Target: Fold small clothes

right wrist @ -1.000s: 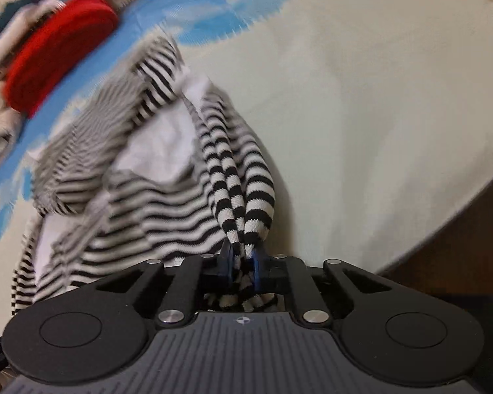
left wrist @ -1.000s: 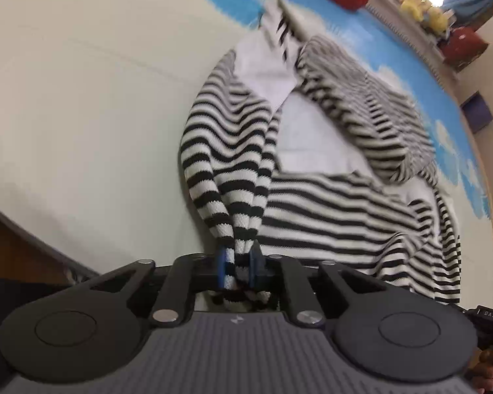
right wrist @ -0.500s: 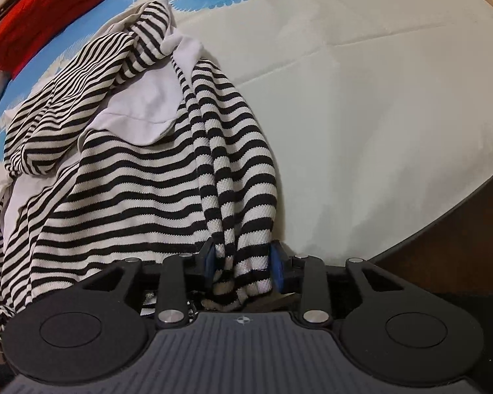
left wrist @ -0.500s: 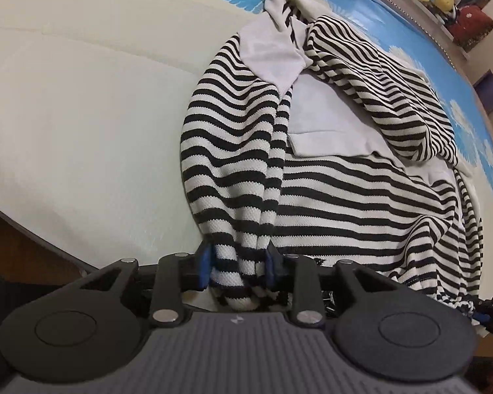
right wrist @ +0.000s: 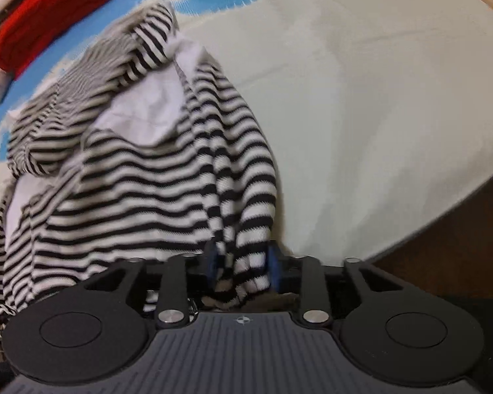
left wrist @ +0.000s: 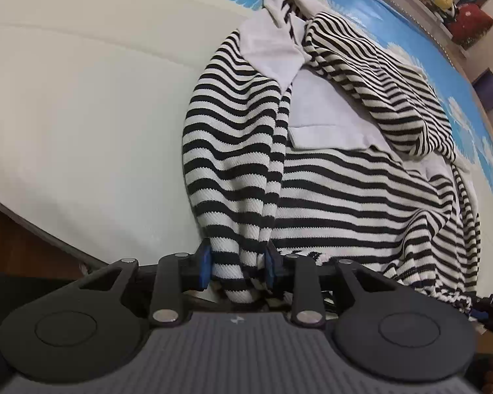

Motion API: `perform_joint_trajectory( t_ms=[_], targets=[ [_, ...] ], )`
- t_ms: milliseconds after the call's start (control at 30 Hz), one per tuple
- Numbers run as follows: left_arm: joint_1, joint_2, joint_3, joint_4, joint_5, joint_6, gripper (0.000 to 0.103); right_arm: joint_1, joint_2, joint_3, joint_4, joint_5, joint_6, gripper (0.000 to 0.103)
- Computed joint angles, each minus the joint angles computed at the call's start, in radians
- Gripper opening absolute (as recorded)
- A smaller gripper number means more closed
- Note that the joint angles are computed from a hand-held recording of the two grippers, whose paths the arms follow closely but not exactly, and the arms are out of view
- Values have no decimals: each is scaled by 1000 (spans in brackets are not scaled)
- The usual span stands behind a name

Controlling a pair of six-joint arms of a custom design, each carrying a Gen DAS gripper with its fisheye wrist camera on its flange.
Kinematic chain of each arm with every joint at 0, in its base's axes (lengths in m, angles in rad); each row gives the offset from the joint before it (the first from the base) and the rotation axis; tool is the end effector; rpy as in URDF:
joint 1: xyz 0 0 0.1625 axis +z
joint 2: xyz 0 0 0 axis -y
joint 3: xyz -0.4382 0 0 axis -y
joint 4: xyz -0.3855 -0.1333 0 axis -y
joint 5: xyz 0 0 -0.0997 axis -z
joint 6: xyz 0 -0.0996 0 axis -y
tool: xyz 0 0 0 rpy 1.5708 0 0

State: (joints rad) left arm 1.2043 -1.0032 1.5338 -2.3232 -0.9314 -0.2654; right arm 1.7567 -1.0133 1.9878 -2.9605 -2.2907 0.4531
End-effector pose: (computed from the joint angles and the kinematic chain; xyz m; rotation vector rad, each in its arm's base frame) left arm -0.0648 -0.7066 0.2809 0.0350 2.5516 -0.5322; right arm 0.1718 -0.5474 0.1871 -0.5235 -2.4241 0.7866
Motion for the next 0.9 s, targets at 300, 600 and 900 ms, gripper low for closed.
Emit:
perform_joint_trajectory(
  t_ms=[300, 600, 900],
  targets=[
    [-26, -19, 45, -89, 9, 119, 8, 15, 9, 15, -116, 7, -96, 13],
    [-68, -109, -16, -64, -118, 153, 8, 76, -85, 100, -418, 72, -185, 10],
    [-155, -319, 77, 22, -173, 125, 8, 244, -264, 206, -538, 50, -224, 0]
  ],
)
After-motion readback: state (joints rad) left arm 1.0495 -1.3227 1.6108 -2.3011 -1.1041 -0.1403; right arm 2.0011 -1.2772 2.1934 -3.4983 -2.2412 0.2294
